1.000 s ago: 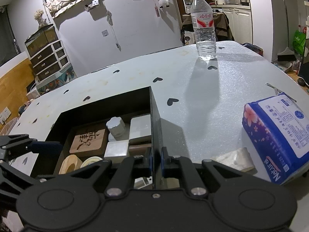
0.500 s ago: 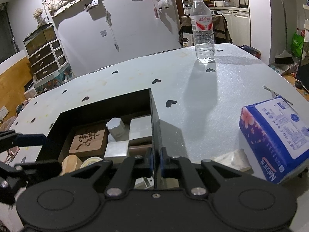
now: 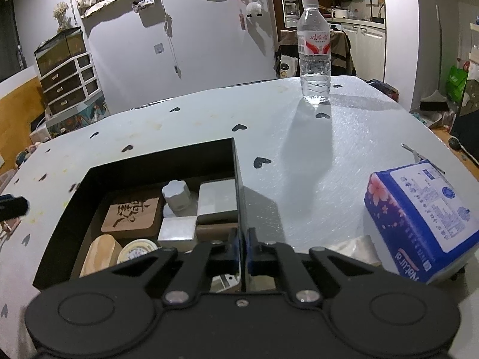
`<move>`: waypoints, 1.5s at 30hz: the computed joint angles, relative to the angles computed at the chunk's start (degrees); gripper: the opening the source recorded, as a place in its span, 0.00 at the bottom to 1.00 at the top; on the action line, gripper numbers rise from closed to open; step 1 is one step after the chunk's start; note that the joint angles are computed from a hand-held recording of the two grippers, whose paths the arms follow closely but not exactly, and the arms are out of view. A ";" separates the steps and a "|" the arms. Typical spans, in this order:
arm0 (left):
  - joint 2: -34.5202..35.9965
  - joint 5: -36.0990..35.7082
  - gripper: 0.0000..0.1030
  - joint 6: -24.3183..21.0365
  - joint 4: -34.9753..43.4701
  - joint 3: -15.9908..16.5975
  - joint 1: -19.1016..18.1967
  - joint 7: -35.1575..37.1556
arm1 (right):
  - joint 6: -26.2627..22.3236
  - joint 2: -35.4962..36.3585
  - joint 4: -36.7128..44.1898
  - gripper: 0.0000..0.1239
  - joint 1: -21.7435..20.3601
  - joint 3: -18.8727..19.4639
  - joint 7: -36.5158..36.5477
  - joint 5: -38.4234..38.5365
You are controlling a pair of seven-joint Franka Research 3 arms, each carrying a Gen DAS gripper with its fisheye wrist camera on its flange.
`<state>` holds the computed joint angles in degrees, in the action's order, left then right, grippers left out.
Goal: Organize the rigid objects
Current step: 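Move the left tool to the pink plastic clip and grasp it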
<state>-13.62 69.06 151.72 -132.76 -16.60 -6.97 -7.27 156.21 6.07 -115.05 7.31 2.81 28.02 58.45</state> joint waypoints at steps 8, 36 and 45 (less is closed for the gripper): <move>-9.48 -5.45 0.94 -14.74 -8.20 -1.83 0.88 -5.01 | 3.04 -0.44 -0.98 0.03 0.91 0.23 2.15 -2.82; -21.45 -4.96 0.72 4.49 -26.46 10.87 13.03 14.35 | 10.08 -0.54 -3.04 0.07 2.78 0.61 17.46 -16.62; -23.70 -11.98 0.61 14.12 -30.07 8.74 16.08 19.94 | 10.45 -0.45 -3.13 0.07 2.78 0.73 19.49 -18.84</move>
<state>-37.32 57.08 165.84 -162.83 -7.85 9.11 12.67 166.66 5.62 -118.19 10.09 3.54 47.50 39.61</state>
